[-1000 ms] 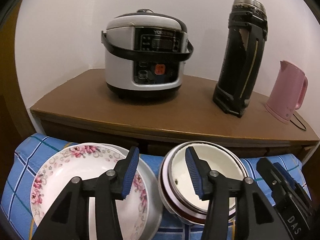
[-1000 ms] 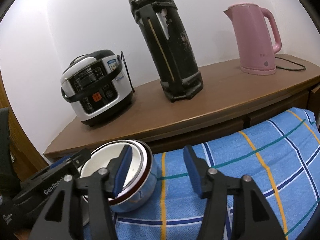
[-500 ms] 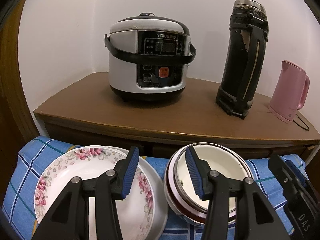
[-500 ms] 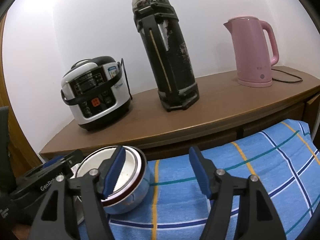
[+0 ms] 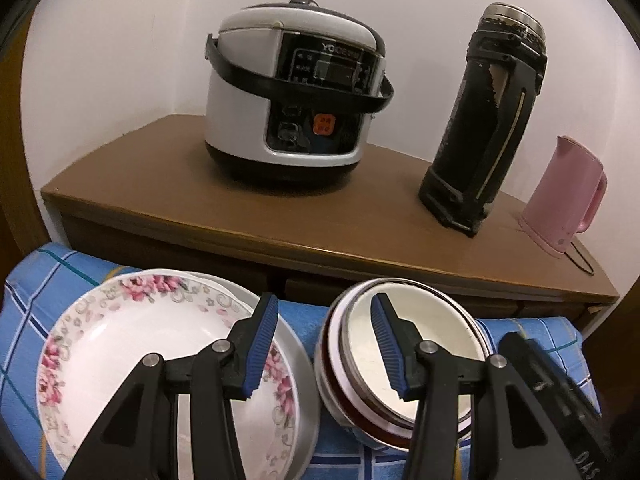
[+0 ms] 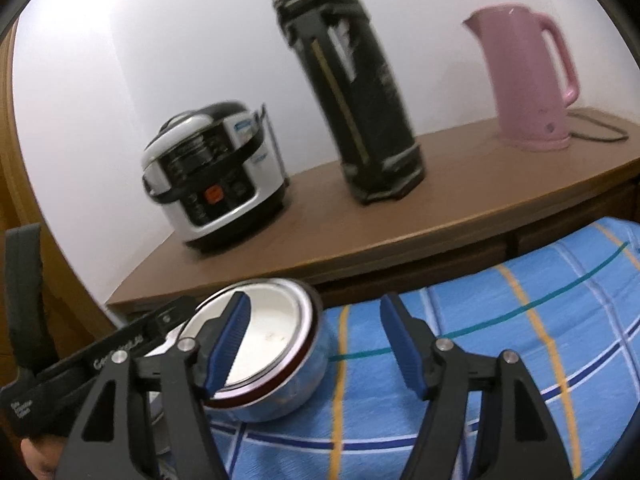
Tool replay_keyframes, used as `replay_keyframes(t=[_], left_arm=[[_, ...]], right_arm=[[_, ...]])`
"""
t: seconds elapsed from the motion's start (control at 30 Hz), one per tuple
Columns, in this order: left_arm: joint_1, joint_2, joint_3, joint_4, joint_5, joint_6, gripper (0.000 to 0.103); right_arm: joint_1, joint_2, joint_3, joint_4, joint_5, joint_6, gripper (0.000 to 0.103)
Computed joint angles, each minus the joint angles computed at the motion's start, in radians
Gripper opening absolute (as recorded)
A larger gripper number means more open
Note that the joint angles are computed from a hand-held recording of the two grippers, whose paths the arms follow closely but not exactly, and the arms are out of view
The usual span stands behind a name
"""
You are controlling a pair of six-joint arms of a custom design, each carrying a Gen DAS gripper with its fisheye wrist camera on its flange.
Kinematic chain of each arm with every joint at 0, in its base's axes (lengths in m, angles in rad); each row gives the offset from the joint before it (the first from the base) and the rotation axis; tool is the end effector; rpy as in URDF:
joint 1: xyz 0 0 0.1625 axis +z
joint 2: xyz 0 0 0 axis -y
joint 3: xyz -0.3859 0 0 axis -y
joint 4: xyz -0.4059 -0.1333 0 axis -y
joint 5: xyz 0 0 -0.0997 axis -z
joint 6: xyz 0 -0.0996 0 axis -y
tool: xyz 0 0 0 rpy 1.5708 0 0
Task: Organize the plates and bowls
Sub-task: 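Open both grippers and regrasp the rim of the nested bowl stack, then lift the nested bowl stack with both grippers and carry it toward the plates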
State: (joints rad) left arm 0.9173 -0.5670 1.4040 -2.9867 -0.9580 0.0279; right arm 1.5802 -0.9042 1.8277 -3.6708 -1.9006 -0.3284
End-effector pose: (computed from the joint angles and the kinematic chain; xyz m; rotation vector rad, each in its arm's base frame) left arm -0.2897 -0.6918 0.0547 0.6296 2.4996 -0.9770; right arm 0.1068 -0.6077 0.1978 0.1331 -2.2776 1.4334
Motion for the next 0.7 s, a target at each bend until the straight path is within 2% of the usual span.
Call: replay_keyframes(t=[0.13, 0.23, 0.3, 0.33, 0.37, 0.5, 0.7], left_arm=[[0.005, 0.002, -0.001, 0.023, -0.037, -0.008, 0.051], [0.005, 0.010, -0.006, 0.040, -0.039, -0.015, 0.051], [0.003, 0.015, -0.009, 0.048, -0.031, -0.013, 0.050], [0.003, 0.017, -0.012, 0.053, -0.032, -0.012, 0.043], [0.002, 0.021, -0.015, 0.060, -0.028, -0.009, 0.042], [-0.001, 0.031, -0.017, 0.049, -0.005, 0.008, 0.038], [-0.009, 0.033, -0.008, 0.029, 0.002, 0.034, 0.038]], right_arm=[[-0.007, 0.000, -0.014, 0.062, -0.007, 0.036, 0.069], [-0.024, -0.007, -0.024, 0.140, 0.028, 0.084, 0.069], [-0.032, -0.009, -0.032, 0.188, 0.035, 0.116, 0.064], [-0.033, -0.007, -0.038, 0.211, 0.028, 0.128, 0.062], [-0.036, -0.008, -0.041, 0.225, 0.028, 0.137, 0.060], [-0.051, -0.022, -0.044, 0.299, 0.089, 0.180, 0.048], [-0.039, -0.024, -0.041, 0.304, 0.047, 0.193, 0.042]])
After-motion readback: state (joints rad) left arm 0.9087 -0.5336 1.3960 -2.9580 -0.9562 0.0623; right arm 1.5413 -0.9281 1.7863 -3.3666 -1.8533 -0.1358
